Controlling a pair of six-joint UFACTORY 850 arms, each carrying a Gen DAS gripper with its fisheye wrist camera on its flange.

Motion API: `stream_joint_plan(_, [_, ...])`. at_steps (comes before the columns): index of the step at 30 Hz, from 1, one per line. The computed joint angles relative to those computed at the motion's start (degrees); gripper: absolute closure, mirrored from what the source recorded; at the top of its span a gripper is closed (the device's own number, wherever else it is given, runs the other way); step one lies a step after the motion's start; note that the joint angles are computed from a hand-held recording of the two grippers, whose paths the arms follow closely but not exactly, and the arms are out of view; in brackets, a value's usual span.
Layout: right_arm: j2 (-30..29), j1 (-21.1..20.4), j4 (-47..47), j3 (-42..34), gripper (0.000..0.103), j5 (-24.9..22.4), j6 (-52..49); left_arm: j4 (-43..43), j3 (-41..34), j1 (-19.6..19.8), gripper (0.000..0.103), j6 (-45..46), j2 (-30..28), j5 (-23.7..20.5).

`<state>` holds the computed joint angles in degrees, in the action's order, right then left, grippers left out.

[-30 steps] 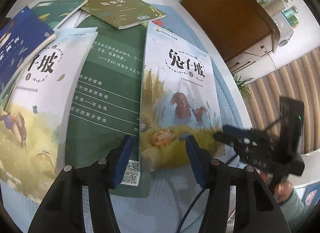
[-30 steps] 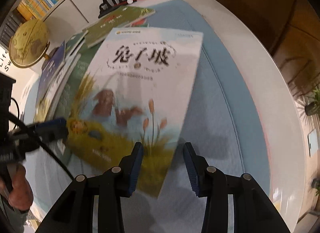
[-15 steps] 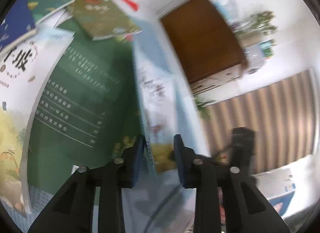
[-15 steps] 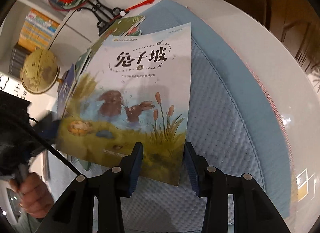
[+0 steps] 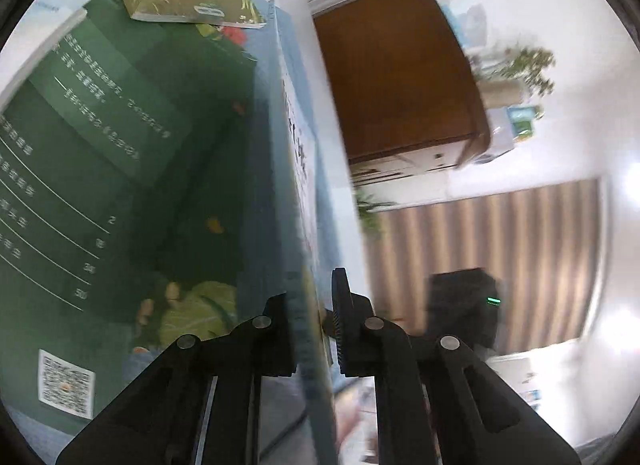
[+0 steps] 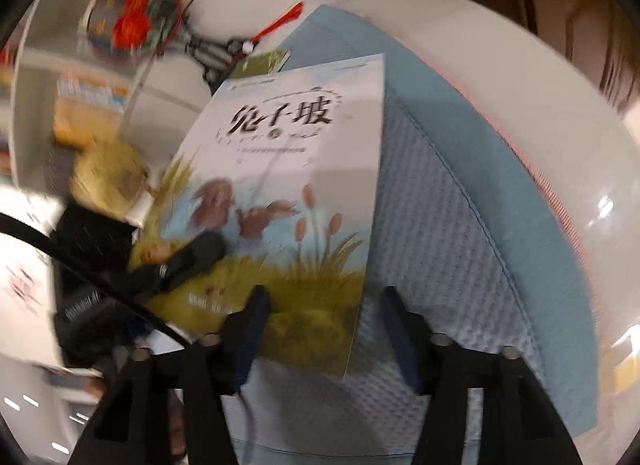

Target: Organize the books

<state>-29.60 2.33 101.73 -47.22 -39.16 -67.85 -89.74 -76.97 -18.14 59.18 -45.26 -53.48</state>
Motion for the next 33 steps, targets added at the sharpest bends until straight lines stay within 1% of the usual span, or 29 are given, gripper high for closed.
stream_joint_plan(2, [-3.12, -2.2, 4.05, -0.15, 0.044, -8.4, -0.74, -1.06, 0.02, 0.35, 0.093, -0.58, -0.38, -1.71])
stream_joint_plan(4, [-6.34, -3.04, 8.87, -0.47, 0.046, -16.16, -1.49, -2.31, -0.17, 0.1, 0.093, -1.56, -1.16, -2.55])
stream_joint_plan(5, [-7.45, -3.05, 10.57, -0.68, 0.058, -18.55, -1.64, -1.8, -0.05, 0.07, 0.093, -2.12, -1.17, -2.0])
stream_joint_plan(6, [-8.49, -2.96, 11.83, -0.97, 0.066, -21.06, -1.91, -1.44, 0.66, 0.09, 0.093, -1.87, -0.79, -1.41])
stream_joint_plan(7, [-8.99, -2.77, 11.75, -1.42, 0.074, -22.17, -1.7, 0.28, 0.9, -0.12, 0.092, -2.74, -0.3, 0.57])
stream_joint_plan(8, [-8.11, -2.24, 12.03, -0.97, 0.079, -20.89, -2.3, 2.85, 0.17, -0.27, 0.092, -4.76, -0.1, 2.27])
stream_joint_plan(9, [-6.82, -1.41, 12.07, -0.81, 0.084, -17.93, -3.43, 5.23, 0.37, -0.27, 0.091, -5.96, 0.4, 3.88])
stream_joint_plan(10, [-5.46, -0.5, 10.87, -1.14, 0.087, -13.95, -4.05, 7.87, 0.54, -0.74, 0.088, -7.0, 1.1, 6.1])
stream_joint_plan(11, [-3.92, 0.63, 9.44, -1.41, 0.087, -9.49, -4.54, 9.51, 0.75, -1.14, 0.087, -7.45, 1.7, 7.7])
stream_joint_plan(12, [-2.3, 2.34, 8.23, -1.8, 0.087, -4.4, -5.13, 11.63, 1.04, -1.73, 0.083, -8.13, 2.54, 9.94])
stream_joint_plan(13, [-0.74, 4.01, 6.87, -2.02, 0.087, 0.49, -5.82, 14.74, 1.49, -2.62, 0.08, -9.12, 3.81, 13.15])
stream_joint_plan(16, [3.62, 8.96, 4.68, -1.78, 0.087, 13.08, -9.16, 20.2, 3.71, -4.17, 0.074, -10.12, 7.14, 19.77])
stream_joint_plan(17, [4.5, 9.87, 4.5, -1.58, 0.087, 14.96, -9.62, 21.38, 4.74, -4.59, 0.074, -9.55, 8.49, 21.71])
stream_joint_plan(19, [5.57, 11.04, 4.14, -1.39, 0.087, 16.56, -10.4, 22.85, 7.03, -5.04, 0.074, -8.11, 11.27, 24.86])
stream_joint_plan(21, [6.76, 12.83, 3.49, -1.61, 0.087, 18.72, -10.77, 22.46, 9.26, -4.94, 0.074, -4.82, 13.67, 26.95])
stream_joint_plan(23, [8.51, 14.51, 3.78, -1.23, 0.087, 20.84, -12.04, 20.41, 11.76, -4.46, 0.075, -0.68, 16.34, 28.08])
stream_joint_plan(25, [10.28, 16.52, 4.2, -1.0, 0.086, 22.99, -13.33, 16.51, 15.36, -2.37, 0.075, 5.15, 19.83, 27.91])
stream_joint_plan(28, [11.59, 19.62, 2.65, -2.53, 0.086, 24.95, -12.05, 12.62, 20.11, 0.38, 0.075, 10.12, 25.12, 27.78])
stream_joint_plan(31, [12.52, 23.39, 3.23, -4.7, 0.086, 26.41, -12.64, 11.31, 23.35, 3.68, 0.075, 12.38, 29.62, 28.43])
stream_joint_plan(33, [11.74, 26.19, 2.7, -7.64, 0.085, 26.5, -11.94, 10.45, 26.36, 7.19, 0.075, 13.82, 33.35, 28.98])
